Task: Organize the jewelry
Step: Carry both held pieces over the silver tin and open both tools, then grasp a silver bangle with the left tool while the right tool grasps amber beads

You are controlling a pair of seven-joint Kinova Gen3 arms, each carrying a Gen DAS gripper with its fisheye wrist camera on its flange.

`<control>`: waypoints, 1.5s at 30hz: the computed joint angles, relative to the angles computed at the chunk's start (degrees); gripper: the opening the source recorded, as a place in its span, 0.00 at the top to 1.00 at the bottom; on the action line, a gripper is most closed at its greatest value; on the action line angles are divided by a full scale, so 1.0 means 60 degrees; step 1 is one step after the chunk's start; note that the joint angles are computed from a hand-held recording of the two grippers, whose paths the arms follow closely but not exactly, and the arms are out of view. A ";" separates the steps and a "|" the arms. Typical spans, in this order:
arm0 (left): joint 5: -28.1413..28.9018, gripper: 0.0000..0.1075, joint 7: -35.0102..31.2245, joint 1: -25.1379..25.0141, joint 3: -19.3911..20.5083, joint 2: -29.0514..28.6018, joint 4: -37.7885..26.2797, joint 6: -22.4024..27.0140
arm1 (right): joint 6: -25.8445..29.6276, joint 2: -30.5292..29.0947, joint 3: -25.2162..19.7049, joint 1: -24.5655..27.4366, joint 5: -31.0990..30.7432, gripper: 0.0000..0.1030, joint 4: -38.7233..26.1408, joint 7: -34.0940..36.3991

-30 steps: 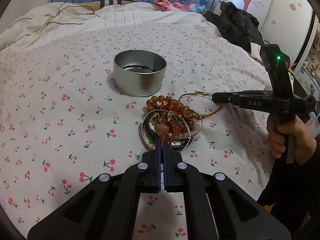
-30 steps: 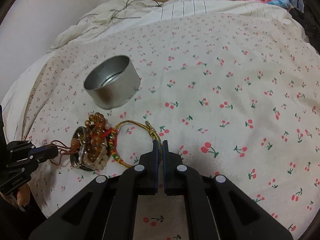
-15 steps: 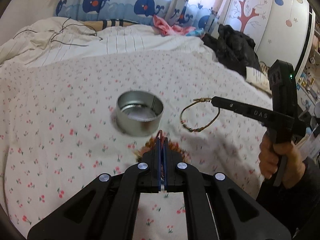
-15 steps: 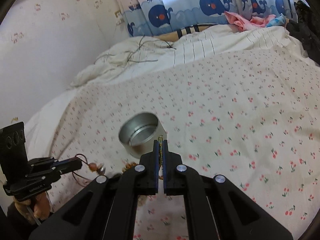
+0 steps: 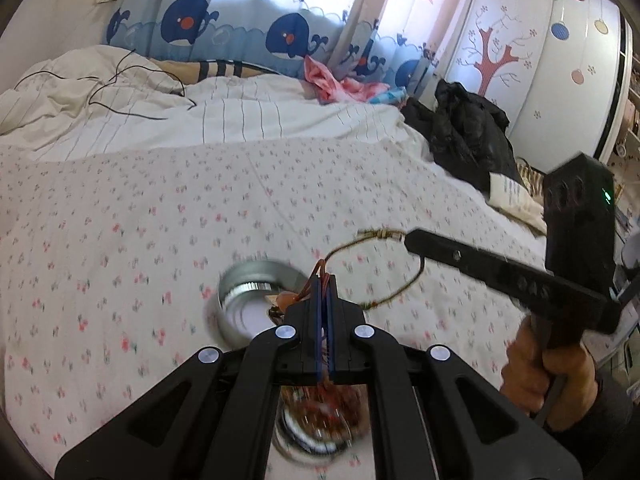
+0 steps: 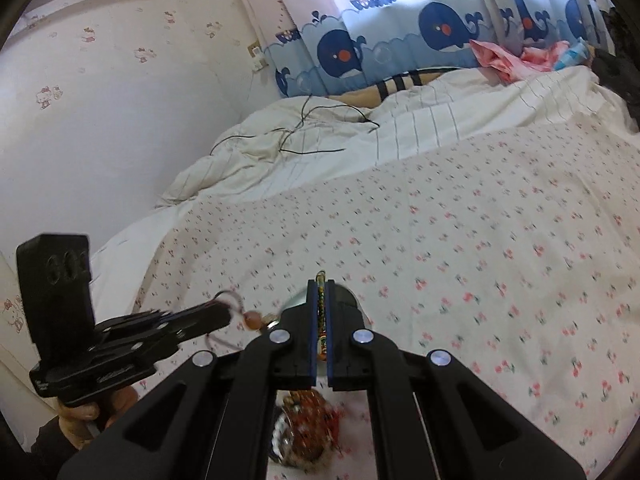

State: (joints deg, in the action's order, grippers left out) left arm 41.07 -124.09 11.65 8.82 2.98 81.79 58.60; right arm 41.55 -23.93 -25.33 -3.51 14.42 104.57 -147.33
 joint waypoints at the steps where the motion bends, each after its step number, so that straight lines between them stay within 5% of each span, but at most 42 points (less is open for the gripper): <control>1: -0.0021 0.99 0.0089 0.0027 0.0022 0.0151 -0.0163 -0.0040 | -0.0089 0.0115 0.0025 -0.0008 0.0020 0.96 -0.0033 0.0032; 7: -0.0095 0.99 0.0531 -0.0050 0.0262 0.0935 -0.0640 -0.0057 | -0.0354 0.0567 0.0044 -0.0078 0.0216 0.96 -0.0028 -0.0214; 10: -0.0897 0.99 0.1171 0.0113 0.0517 0.1352 -0.0864 -0.0121 | -0.0442 0.0752 0.0073 -0.0154 0.0364 0.96 -0.0020 -0.0406; 14: -0.2450 0.98 0.2327 0.1413 -0.0302 0.1853 -0.1306 0.0077 | -0.0659 0.1050 0.0296 -0.0439 0.0450 0.96 -0.0038 -0.0499; 16: -0.3123 0.95 0.2914 0.1283 0.0066 0.2001 -0.1502 0.0240 | -0.0775 0.1158 0.0490 -0.0648 0.0361 0.96 -0.0021 -0.0479; 20: -0.3459 0.55 0.3065 0.0937 0.0334 0.1654 -0.1238 -0.0134 | -0.0967 0.1512 0.0835 -0.1110 0.0128 0.96 -0.0089 -0.0285; 26: -0.3617 0.51 0.3076 0.0683 0.0269 0.1255 -0.0984 -0.0261 | -0.0636 0.2128 0.1028 -0.1542 0.0099 0.96 -0.0327 -0.0424; 31: -0.3840 0.47 0.3191 0.0638 0.0230 0.1080 -0.0845 -0.0165 | 0.0879 0.2990 0.1048 -0.2112 0.0681 0.96 -0.1086 -0.0515; 32: -0.3872 0.45 0.3169 0.0621 0.0221 0.1036 -0.0787 -0.0148 | 0.1070 0.3066 0.1176 -0.2282 0.0655 0.88 -0.1158 -0.0429; 34: -0.4028 0.44 0.3168 0.0665 0.0224 0.0971 -0.0702 -0.0146 | 0.1002 0.2895 0.1268 -0.2487 0.0954 0.43 -0.1000 -0.0721; 40: -0.4233 0.43 0.2556 0.0680 0.0235 0.0478 0.0095 -0.0044 | 0.2390 0.1943 0.0846 -0.2657 0.2187 0.42 -0.0906 -0.1195; 45: -0.4036 0.43 0.1793 0.0663 0.0222 0.0099 0.0628 -0.0027 | 0.2681 0.1149 0.1747 -0.3098 0.0634 0.43 -0.0325 0.0308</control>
